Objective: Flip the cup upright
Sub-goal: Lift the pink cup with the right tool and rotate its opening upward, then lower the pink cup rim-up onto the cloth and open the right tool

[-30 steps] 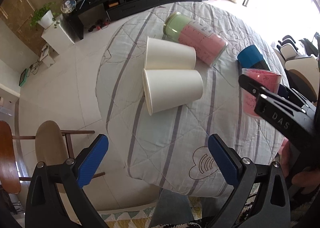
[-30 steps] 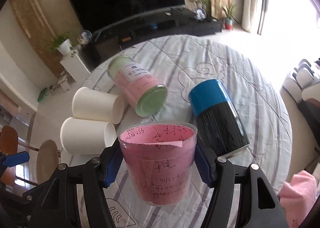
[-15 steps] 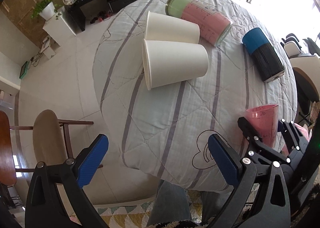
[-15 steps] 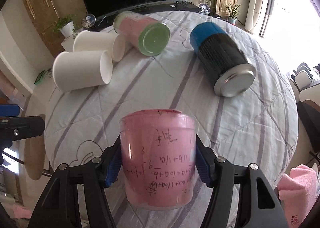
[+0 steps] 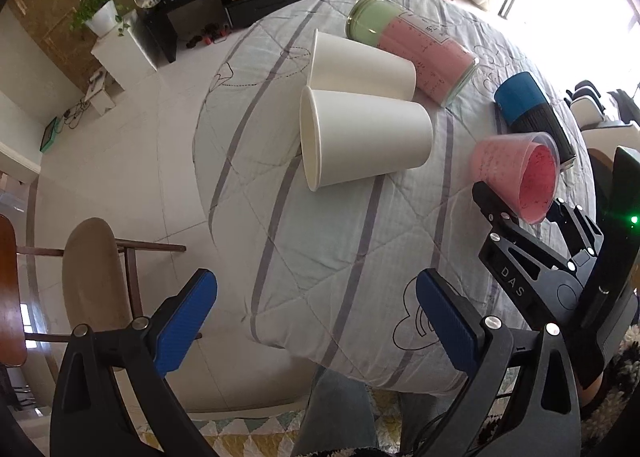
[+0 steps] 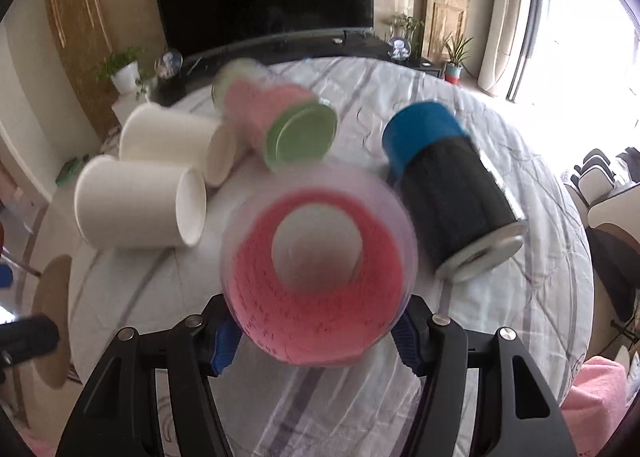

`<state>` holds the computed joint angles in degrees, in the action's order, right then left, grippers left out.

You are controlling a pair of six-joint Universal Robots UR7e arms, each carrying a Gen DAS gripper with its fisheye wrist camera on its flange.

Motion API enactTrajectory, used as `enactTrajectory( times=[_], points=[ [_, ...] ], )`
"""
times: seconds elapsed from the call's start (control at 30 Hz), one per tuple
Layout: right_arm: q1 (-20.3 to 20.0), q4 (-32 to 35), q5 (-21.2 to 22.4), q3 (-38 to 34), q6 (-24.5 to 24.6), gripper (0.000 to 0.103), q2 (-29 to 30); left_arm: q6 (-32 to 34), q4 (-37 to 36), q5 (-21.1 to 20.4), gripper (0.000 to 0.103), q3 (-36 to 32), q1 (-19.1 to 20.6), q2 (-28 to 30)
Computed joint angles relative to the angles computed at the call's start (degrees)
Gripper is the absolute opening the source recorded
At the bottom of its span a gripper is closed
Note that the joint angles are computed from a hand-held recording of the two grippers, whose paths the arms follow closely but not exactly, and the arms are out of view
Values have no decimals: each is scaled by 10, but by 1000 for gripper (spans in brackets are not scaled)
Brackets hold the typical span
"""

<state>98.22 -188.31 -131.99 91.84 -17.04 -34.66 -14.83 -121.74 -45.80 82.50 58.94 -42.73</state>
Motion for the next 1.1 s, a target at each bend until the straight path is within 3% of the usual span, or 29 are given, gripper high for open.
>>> enactTrajectory(
  times=[0.3, 0.73, 0.8, 0.87, 0.93, 1.1],
  points=[
    [13, 35, -12, -11, -14, 60, -14, 4, 2, -2, 101, -11, 0, 2],
    [20, 111, -30, -39, 32, 62, -25, 6, 5, -6, 101, -25, -2, 11],
    [21, 157, -48, -75, 50, 70, -17, 0, 13, -6, 101, -30, -1, 14],
    [13, 197, -29, -105, 63, 70, -13, -6, 22, -7, 101, -35, 1, 16],
    [6, 295, -40, -155, 99, 70, -1, -11, 27, -7, 101, -39, 2, 18],
    [-18, 487, 6, -237, 181, 69, 13, -27, 36, -5, 101, -55, 6, 25]
  ],
)
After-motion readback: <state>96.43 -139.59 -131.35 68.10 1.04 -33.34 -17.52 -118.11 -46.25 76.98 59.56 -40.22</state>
